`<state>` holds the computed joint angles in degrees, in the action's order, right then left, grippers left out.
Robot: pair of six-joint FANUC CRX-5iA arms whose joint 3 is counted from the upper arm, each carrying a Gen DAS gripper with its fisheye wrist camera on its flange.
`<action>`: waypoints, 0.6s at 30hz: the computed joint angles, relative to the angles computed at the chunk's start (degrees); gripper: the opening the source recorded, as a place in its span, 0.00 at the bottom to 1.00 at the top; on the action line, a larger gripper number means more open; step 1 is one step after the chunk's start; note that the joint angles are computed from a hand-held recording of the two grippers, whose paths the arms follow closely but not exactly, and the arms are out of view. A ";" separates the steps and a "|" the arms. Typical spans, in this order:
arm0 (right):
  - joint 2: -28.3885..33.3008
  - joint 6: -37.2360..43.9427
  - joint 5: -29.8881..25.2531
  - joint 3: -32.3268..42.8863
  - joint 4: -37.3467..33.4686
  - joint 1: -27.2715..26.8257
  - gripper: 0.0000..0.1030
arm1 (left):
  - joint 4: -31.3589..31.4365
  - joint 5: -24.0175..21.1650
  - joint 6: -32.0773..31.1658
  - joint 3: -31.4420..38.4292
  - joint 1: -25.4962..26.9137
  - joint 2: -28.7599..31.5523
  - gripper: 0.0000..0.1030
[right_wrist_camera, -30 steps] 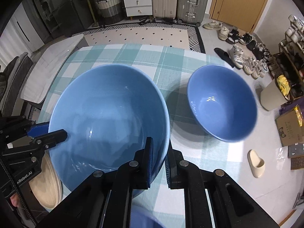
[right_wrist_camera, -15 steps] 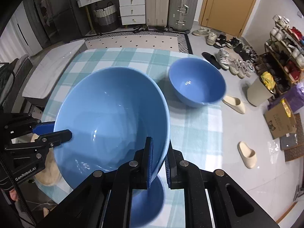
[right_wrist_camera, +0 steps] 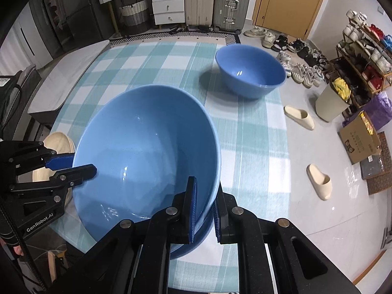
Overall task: Organize plates and bowls
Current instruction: 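Lift and carry the bowl with both grippers toward the first placed bowl, then lower the held bowl into the placed light-blue bowl with both grippers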
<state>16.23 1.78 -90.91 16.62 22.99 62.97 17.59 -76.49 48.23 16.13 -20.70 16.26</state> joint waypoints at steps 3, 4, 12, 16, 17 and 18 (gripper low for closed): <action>-0.64 -1.36 1.61 -1.99 -0.63 0.61 0.11 | -1.64 2.19 -0.98 -1.96 -0.55 -1.32 0.18; -0.59 -1.46 2.04 -2.24 -0.70 0.54 0.11 | -2.13 2.77 -1.24 -2.55 -0.71 -1.70 0.18; 0.72 -0.74 1.62 -2.59 -1.34 1.04 0.11 | -5.57 3.44 -2.73 -4.33 -1.99 -2.75 0.22; 1.04 -0.42 1.00 -2.77 -1.35 1.45 0.11 | -6.02 3.35 -3.44 -4.67 -2.19 -3.09 0.24; 0.84 -0.63 1.26 -3.14 -1.49 1.50 0.11 | -6.53 3.17 -3.47 -4.57 -2.36 -3.12 0.24; 0.82 -0.73 1.26 -3.25 -1.54 1.51 0.11 | -7.26 3.15 -3.43 -4.41 -2.58 -3.21 0.24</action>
<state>17.05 1.05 -89.65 13.37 21.45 64.48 10.33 -73.34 44.80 11.73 -23.29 13.05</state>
